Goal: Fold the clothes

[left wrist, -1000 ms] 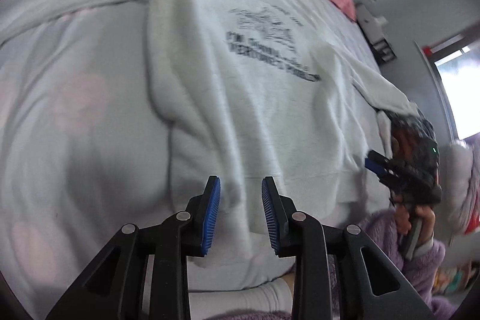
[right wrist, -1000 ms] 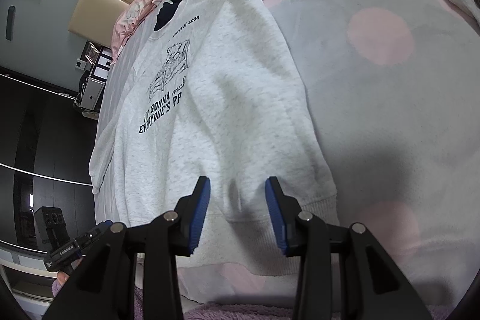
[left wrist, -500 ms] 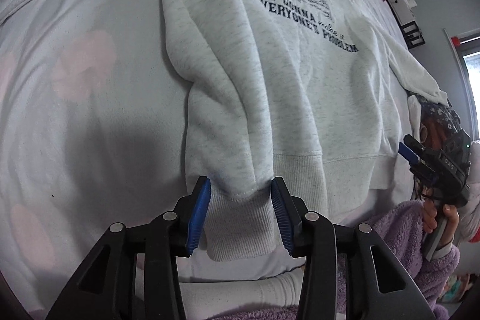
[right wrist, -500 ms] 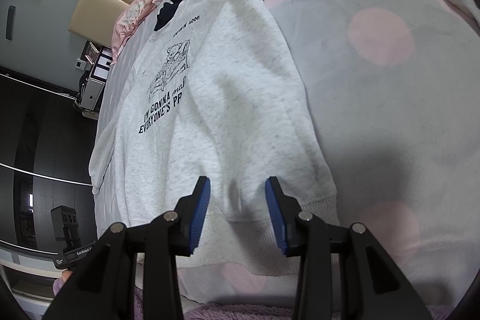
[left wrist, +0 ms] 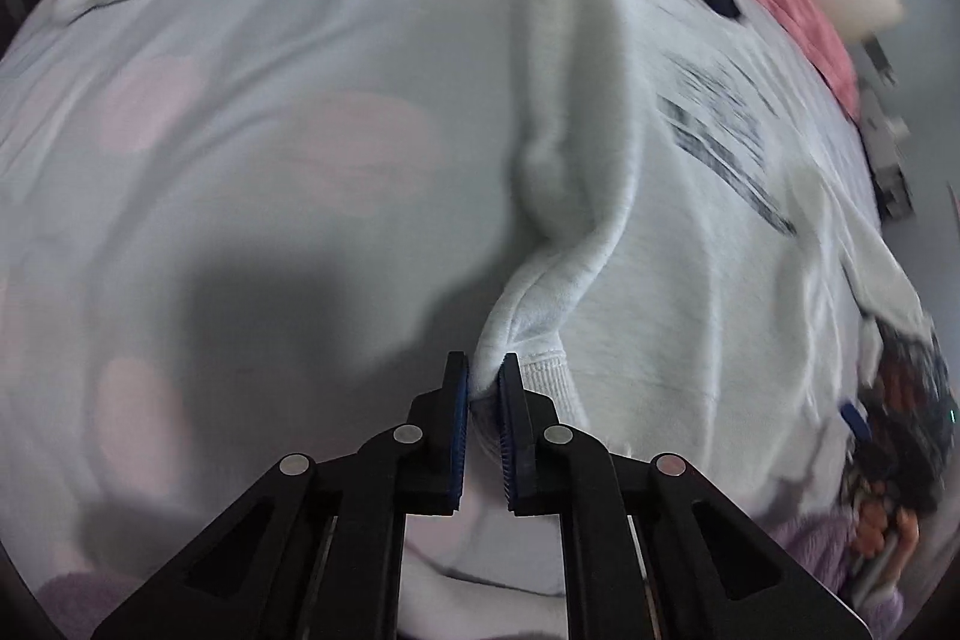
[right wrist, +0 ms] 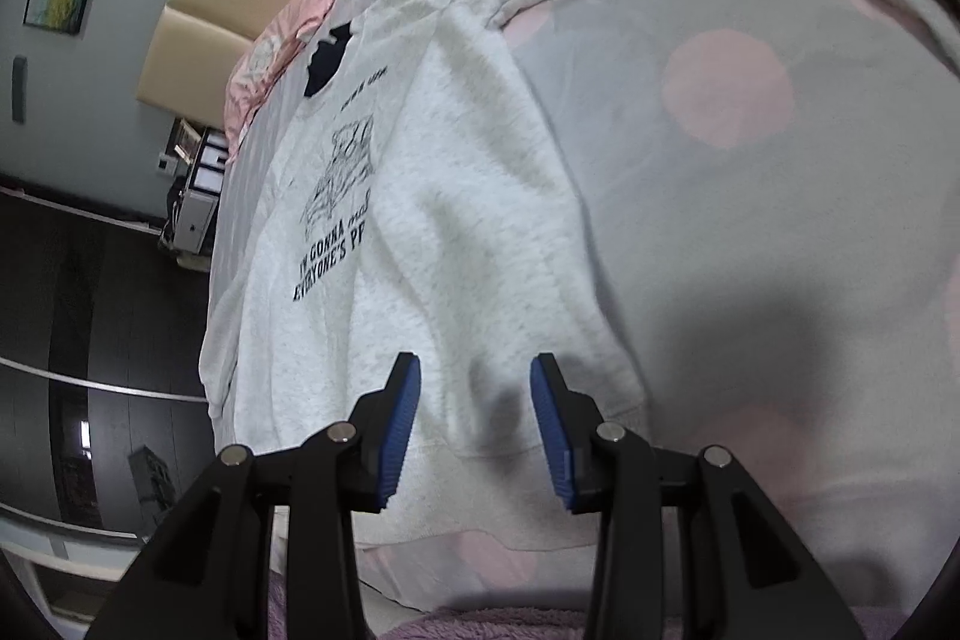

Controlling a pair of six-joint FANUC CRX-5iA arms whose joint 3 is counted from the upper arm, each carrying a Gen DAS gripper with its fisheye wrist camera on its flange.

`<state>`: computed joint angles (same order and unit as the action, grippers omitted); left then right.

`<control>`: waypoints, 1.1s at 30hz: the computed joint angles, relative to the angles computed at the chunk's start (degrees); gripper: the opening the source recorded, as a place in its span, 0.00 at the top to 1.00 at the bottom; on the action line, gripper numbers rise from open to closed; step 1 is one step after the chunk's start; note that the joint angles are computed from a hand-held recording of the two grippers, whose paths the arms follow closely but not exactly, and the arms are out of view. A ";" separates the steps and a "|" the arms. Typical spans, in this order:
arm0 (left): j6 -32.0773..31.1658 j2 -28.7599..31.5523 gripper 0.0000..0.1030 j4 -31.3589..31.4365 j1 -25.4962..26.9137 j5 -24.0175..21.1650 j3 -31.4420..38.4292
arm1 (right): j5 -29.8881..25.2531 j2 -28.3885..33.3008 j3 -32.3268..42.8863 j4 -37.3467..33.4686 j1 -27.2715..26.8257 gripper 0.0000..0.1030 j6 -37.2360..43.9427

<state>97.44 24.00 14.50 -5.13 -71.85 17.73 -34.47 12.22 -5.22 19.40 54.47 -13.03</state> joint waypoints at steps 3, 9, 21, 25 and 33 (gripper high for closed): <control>6.26 -0.51 0.90 -4.78 0.55 -0.39 0.99 | -11.24 1.04 6.32 -5.51 -0.93 0.64 6.66; 11.83 2.10 0.90 -14.13 -1.22 -4.49 7.05 | -26.39 5.68 17.33 -16.72 -3.76 0.64 19.65; 11.47 4.93 0.90 -13.19 0.15 -7.13 9.33 | -27.09 11.96 22.35 -27.55 -5.22 0.87 24.12; 10.63 5.28 0.90 -14.41 -0.50 -7.76 10.34 | -28.71 12.90 26.66 -20.91 -2.52 0.90 25.22; 9.33 4.67 0.90 -14.07 -0.15 -7.38 9.72 | -30.84 23.04 43.43 -25.08 -3.03 0.87 34.70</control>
<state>106.77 28.67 0.43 -5.28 -79.22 27.45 -65.31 35.26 38.21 -5.68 51.44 21.67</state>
